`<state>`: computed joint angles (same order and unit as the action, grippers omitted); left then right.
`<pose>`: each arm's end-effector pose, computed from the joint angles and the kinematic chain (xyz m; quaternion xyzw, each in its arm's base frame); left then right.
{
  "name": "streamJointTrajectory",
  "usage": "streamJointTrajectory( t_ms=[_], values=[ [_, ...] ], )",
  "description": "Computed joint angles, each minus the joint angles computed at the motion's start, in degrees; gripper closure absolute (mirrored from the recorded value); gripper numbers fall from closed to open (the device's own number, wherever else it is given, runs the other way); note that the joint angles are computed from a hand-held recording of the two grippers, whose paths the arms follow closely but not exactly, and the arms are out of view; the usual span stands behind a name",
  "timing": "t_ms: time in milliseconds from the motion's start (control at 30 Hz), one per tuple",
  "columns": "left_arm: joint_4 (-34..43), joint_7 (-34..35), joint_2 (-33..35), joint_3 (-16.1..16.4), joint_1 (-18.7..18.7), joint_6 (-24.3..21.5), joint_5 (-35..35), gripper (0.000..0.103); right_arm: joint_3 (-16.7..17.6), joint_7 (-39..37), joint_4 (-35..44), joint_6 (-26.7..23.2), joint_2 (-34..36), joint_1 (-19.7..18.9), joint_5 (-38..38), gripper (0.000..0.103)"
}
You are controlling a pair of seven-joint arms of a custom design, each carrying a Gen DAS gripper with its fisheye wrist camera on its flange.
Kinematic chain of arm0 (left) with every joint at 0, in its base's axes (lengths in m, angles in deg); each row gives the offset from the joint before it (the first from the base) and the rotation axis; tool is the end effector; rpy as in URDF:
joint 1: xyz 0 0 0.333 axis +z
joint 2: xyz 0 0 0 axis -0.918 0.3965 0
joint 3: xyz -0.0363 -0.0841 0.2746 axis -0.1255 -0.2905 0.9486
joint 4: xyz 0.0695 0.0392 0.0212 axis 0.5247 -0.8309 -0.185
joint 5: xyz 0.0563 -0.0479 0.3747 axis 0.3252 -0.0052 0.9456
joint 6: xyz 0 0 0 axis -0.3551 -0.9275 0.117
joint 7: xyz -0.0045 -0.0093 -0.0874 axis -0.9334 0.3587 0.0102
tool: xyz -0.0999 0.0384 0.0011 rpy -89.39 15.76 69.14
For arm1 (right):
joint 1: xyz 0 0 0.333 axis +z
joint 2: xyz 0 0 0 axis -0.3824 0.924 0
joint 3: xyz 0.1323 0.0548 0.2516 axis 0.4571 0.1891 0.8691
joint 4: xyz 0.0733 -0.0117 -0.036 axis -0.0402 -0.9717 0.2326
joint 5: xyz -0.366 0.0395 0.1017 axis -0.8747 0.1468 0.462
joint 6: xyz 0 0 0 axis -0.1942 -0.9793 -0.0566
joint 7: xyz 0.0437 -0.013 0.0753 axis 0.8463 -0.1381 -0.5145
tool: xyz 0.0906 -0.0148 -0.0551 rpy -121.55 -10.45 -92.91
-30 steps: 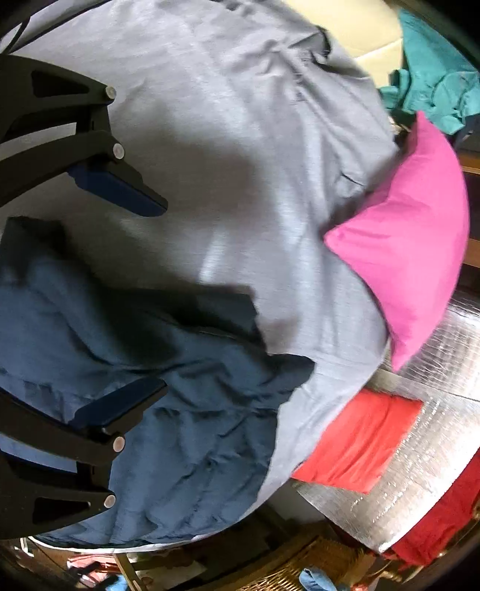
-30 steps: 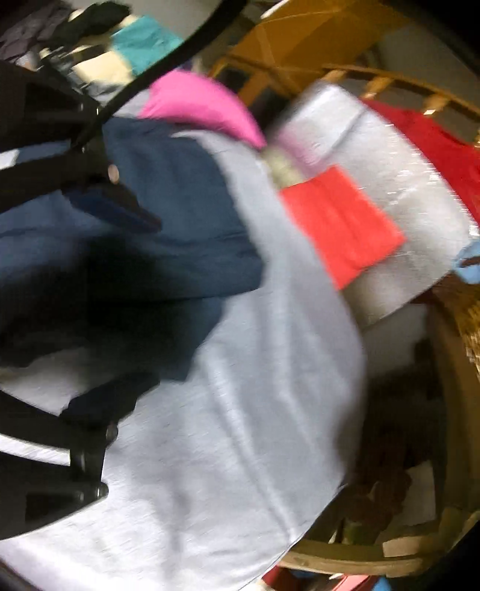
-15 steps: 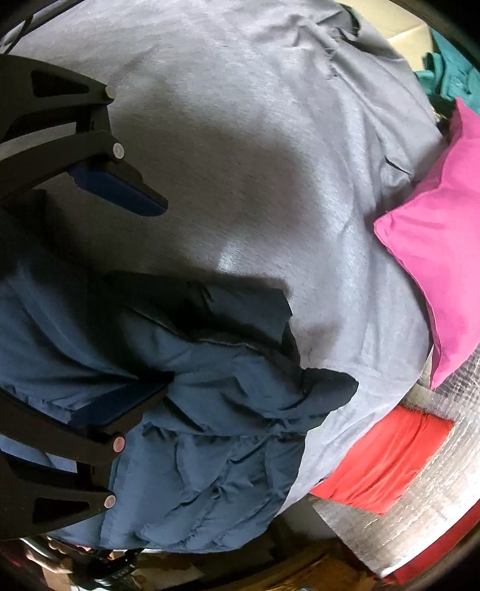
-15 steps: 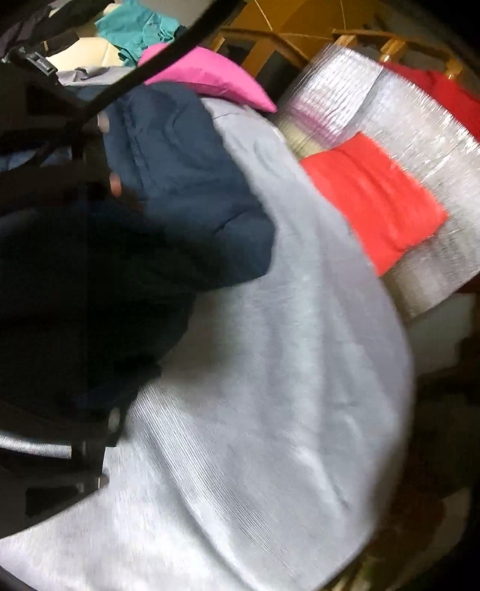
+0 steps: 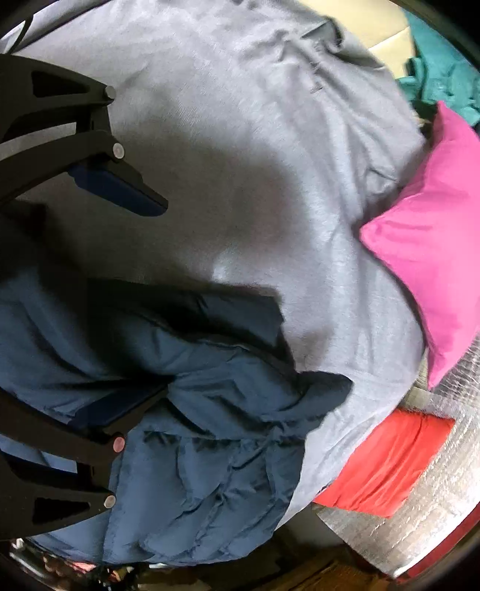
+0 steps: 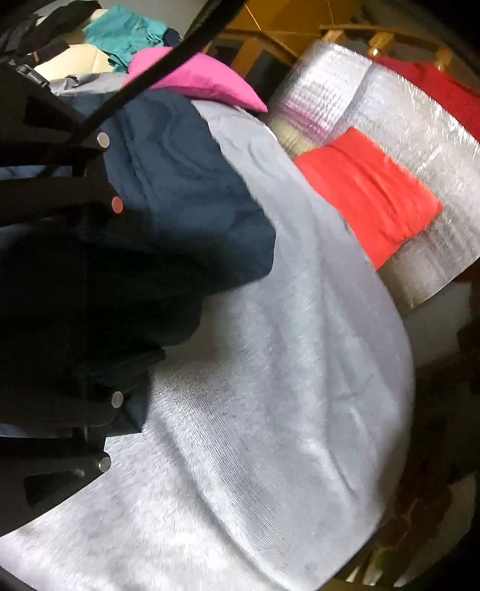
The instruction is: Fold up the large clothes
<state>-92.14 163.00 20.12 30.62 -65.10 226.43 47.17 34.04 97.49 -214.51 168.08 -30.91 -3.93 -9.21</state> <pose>0.5721 -0.0314 0.4239 -0.7468 0.6147 -0.2245 0.1183 0.4995 0.2576 0.4465 -0.4498 0.8182 -0.0936 0.3455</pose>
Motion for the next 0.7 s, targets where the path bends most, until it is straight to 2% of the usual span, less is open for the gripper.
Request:
streamJointTrajectory(
  t_ms=[33, 67, 200, 267, 400, 500, 567, 633, 700],
  values=[
    [-0.9, -0.1, -1.0, 0.0, -0.1, 1.0, 0.5, 0.014, 0.0, 1.1, -1.0, 0.4, -1.2, 0.0, -0.9, 0.036],
    [-1.8, 0.9, -2.0, -0.1, -0.1, 2.0, -0.7, 0.014, 0.2, 2.6, -2.8, 1.5, -3.1, -0.2, -2.0, 0.034],
    [-5.1, 7.1, -5.8, -0.2, -0.6, 4.4, -7.8, 0.014, 1.4, 3.3, -9.2, 3.2, -9.6, -1.1, -1.2, 0.033],
    [-6.3, 7.5, -7.1, -0.2, -0.5, 4.5, -7.7, 0.014, 1.9, 2.5, -10.8, 3.2, -11.1, -1.1, 0.4, 0.033],
    [-5.9, 6.3, -6.8, -0.2, -0.1, 1.4, -6.9, 0.014, 0.7, -2.1, -18.0, 5.8, -16.4, 1.3, 7.9, 0.032],
    [-4.2, 10.0, -5.4, 0.8, -0.1, -4.0, -12.2, 0.014, -0.1, -5.7, -19.5, 6.8, -17.0, 2.9, 12.5, 0.032],
    [-4.8, 11.7, -5.9, 1.1, 0.0, -5.5, -15.5, 0.014, -0.7, -7.7, -20.7, 8.3, -17.2, 4.3, 15.5, 0.031],
    [-5.3, 14.2, -6.2, 1.4, 0.2, -6.7, -18.9, 0.014, -3.6, -11.9, -21.1, 9.9, -16.1, 8.5, 20.6, 0.026],
    [-5.9, 15.9, -6.6, 1.5, 0.3, -6.9, -21.1, 0.014, -6.2, -17.0, -19.9, 9.5, -14.2, 12.5, 25.2, 0.026]
  ],
)
